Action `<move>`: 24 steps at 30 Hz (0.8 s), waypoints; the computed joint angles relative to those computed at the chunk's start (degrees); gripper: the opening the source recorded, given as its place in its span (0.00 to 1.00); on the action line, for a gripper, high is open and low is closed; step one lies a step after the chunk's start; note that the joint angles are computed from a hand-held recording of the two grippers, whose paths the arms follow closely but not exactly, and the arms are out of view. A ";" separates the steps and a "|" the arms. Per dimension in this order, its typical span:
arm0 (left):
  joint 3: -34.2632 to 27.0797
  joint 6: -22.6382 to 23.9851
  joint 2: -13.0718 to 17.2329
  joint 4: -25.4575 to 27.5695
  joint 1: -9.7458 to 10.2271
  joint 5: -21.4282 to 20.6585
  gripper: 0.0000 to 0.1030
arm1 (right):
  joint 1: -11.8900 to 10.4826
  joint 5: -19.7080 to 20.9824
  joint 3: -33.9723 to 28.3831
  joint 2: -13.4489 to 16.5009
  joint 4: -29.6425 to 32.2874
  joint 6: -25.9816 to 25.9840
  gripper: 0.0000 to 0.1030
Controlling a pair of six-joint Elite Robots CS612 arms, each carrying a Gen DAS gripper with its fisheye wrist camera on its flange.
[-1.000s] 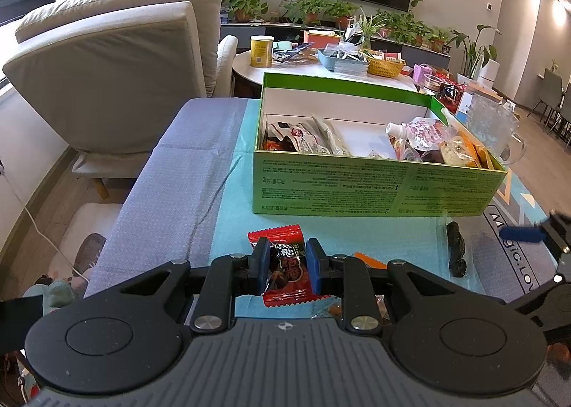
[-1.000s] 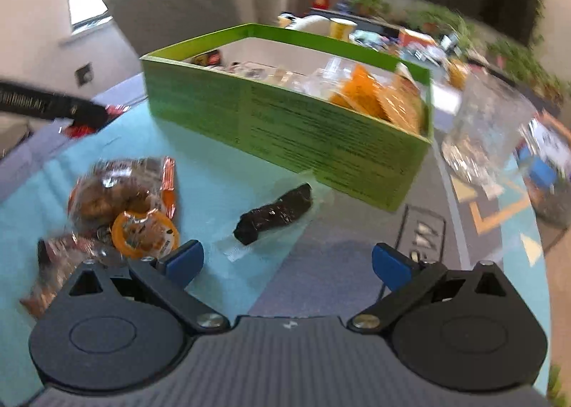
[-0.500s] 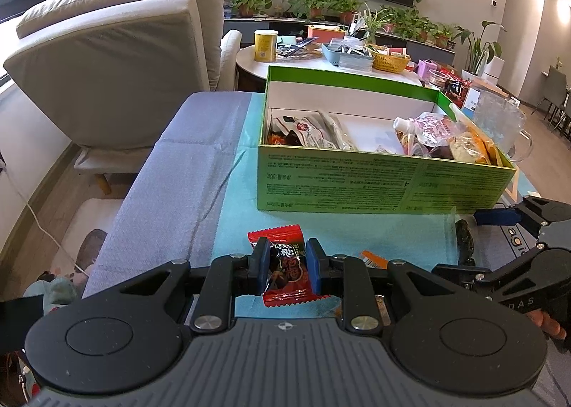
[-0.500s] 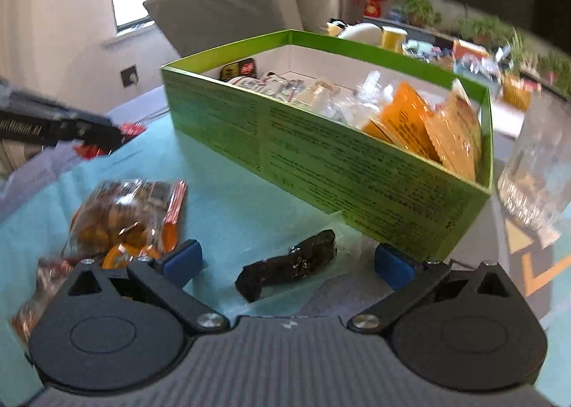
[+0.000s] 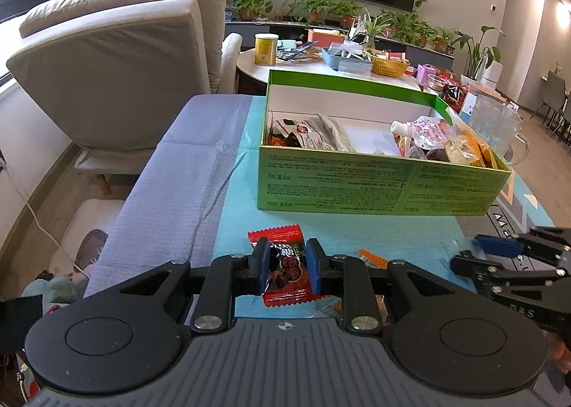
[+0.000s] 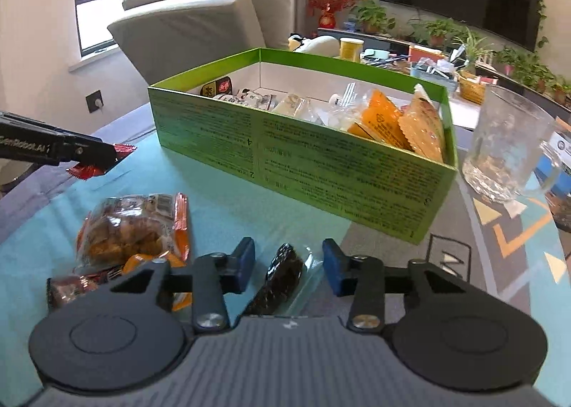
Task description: Organize snacks
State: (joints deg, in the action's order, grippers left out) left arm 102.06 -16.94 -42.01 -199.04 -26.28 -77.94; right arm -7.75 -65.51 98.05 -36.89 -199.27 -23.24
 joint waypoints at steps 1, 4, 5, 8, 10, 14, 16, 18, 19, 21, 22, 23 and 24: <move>0.07 -0.04 -0.03 -0.10 -0.02 0.06 0.20 | -0.03 -0.40 0.36 -0.05 -0.89 0.34 0.40; 0.25 -0.01 -0.09 -0.43 -0.12 0.01 0.20 | -0.25 -1.59 1.51 -0.17 -4.37 1.34 0.39; 0.28 0.07 -0.10 -0.51 -0.16 -0.04 0.20 | -0.39 -1.83 1.87 -0.30 -5.30 1.98 0.39; 0.27 0.35 -0.09 -0.71 -0.25 -0.28 0.20 | -0.73 -2.28 2.50 -0.61 -7.82 4.25 0.38; 0.26 0.54 -0.10 -0.76 -0.36 -0.33 0.20 | -0.91 -2.39 2.80 -0.75 -10.08 5.66 0.38; 0.29 0.81 -0.16 -1.00 -0.57 -0.29 0.20 | -0.89 -2.61 2.62 -0.62 -14.51 7.84 0.38; 0.24 1.03 -0.19 -1.23 -0.64 -0.19 0.20 | -0.80 -2.48 2.23 -0.43 -16.22 9.03 0.38; 0.23 1.06 -0.35 -1.69 -0.73 -0.09 0.20 | -0.65 -2.29 1.63 -0.19 -17.91 10.14 0.38; 0.16 1.13 -0.40 -2.10 -0.77 -0.06 0.20 | -0.50 -2.31 1.17 -0.05 -18.71 10.64 0.38; -0.15 1.68 -0.45 -3.18 -0.87 0.10 0.20 | -0.27 -2.27 0.38 0.18 -19.88 11.43 0.38; -0.31 2.14 -0.51 -3.86 -0.95 0.19 0.20 | -0.10 -2.27 -0.24 0.33 -20.46 12.00 0.38; -0.61 2.64 -0.51 -4.53 -1.02 0.28 0.20 | 0.07 -2.23 -0.88 0.46 -20.87 12.42 0.38; -0.91 3.07 -0.49 -5.22 -1.09 0.37 0.20 | 0.29 -2.36 -1.54 0.57 -21.29 12.79 0.38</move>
